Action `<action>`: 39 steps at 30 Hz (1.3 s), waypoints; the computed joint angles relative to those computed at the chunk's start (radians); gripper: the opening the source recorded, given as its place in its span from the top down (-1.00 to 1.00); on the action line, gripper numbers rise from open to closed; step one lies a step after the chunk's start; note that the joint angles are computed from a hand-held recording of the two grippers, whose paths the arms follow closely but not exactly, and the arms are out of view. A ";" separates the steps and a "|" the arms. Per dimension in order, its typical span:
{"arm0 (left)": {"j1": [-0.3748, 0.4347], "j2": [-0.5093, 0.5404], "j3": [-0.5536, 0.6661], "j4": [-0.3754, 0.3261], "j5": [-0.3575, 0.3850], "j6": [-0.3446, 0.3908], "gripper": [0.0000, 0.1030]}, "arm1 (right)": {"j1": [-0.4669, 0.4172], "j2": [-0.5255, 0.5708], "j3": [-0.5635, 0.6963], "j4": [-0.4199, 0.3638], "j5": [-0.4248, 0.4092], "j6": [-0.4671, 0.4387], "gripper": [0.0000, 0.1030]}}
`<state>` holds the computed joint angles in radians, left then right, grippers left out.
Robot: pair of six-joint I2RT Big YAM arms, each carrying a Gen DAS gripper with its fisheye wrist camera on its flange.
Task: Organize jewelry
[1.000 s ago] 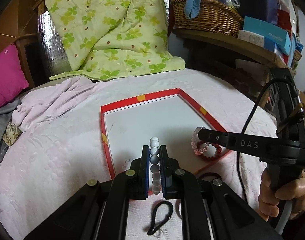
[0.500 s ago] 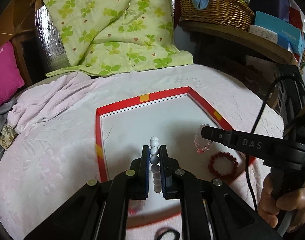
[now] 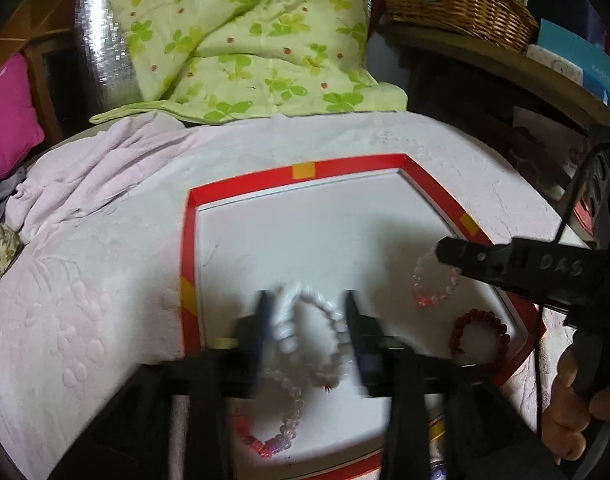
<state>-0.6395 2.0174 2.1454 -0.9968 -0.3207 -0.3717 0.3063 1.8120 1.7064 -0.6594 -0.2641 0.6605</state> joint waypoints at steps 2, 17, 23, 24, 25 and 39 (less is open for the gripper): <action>-0.004 -0.026 -0.039 0.032 -0.018 0.004 -0.16 | -0.005 -0.025 -0.031 0.035 0.007 0.014 0.37; -0.005 -0.187 -0.241 0.069 -0.129 -0.119 -0.61 | -0.027 -0.184 -0.177 0.128 0.046 0.052 0.37; -0.038 -0.261 -0.338 0.058 -0.281 -0.157 -0.62 | -0.027 -0.263 -0.253 0.148 0.059 0.032 0.37; -0.045 -0.280 -0.367 0.071 -0.293 -0.151 -0.62 | -0.026 -0.279 -0.270 0.153 0.055 0.030 0.37; -0.056 -0.306 -0.409 0.095 -0.308 -0.137 -0.62 | -0.025 -0.292 -0.283 0.158 0.050 0.026 0.37; -0.125 -0.438 -0.624 0.086 -0.217 -0.199 -0.62 | 0.061 -0.486 -0.505 0.122 -0.069 -0.061 0.37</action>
<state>-0.7647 1.5797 1.5213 -0.9105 -0.5378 -0.5706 0.3674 1.3260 1.2010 -0.5376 -0.3328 0.5992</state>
